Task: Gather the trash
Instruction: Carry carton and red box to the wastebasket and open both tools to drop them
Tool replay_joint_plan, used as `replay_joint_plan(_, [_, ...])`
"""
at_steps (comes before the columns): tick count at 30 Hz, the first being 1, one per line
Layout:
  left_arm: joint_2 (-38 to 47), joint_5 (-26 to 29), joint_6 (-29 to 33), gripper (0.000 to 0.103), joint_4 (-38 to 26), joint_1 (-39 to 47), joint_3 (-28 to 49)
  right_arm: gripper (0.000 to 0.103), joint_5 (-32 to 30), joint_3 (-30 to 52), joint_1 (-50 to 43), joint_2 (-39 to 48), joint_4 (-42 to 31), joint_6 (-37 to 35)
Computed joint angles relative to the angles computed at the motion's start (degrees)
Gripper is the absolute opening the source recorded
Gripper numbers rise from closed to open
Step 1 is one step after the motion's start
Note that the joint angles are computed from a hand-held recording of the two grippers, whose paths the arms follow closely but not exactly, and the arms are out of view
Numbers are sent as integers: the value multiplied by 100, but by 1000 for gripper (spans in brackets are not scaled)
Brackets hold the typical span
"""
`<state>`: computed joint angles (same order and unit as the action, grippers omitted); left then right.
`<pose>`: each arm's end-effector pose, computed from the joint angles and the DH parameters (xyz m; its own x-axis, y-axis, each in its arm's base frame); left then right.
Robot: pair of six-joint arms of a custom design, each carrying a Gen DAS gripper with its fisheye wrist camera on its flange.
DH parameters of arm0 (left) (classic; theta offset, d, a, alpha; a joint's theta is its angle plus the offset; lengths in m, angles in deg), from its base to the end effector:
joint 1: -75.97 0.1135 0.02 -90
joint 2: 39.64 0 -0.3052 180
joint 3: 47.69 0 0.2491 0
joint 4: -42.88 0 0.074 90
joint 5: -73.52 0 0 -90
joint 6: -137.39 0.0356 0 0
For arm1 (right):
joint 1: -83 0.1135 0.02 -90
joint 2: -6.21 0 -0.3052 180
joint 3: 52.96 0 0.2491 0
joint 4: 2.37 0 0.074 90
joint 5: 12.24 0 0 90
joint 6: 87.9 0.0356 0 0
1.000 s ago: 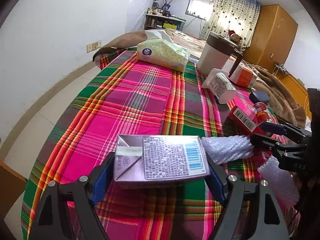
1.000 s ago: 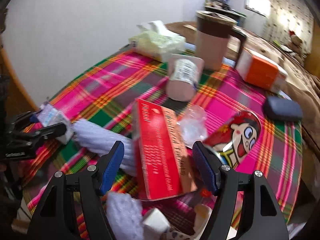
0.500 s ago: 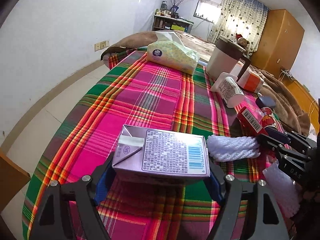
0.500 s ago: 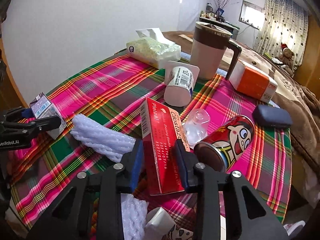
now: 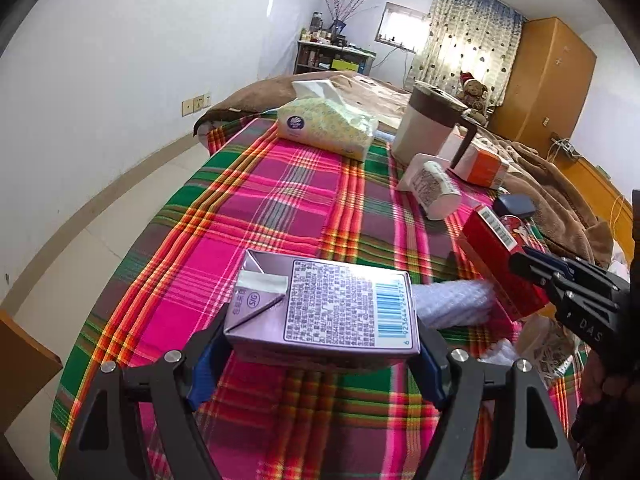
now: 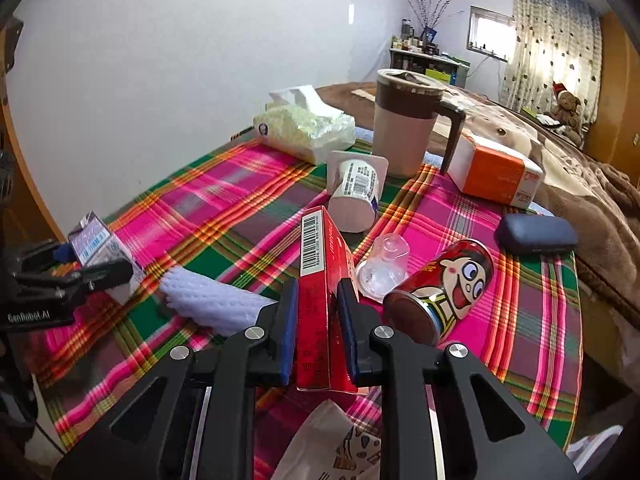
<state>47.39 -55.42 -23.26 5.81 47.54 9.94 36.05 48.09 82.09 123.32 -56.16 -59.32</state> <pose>0.2409 -0.1050 0.2028 -0.4083 -0.6134 -0.6760 -0.7112 0.6781 -0.1857 0.4334 0.0168 0.2218 -0.2582 -0.6515 -0.7133 -0.9283 0.3719 -0.0037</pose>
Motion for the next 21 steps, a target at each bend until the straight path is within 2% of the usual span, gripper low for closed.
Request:
replay_joint_plan(12, [182, -388, -90, 78, -705, -652, 830, 20, -757, 521, -472, 12, -1093, -191])
replay_joint_plan(21, [599, -703, 74, 78, -1152, -1138, 1799, 20, -1300, 1361, -1074, 258, -2214, -601])
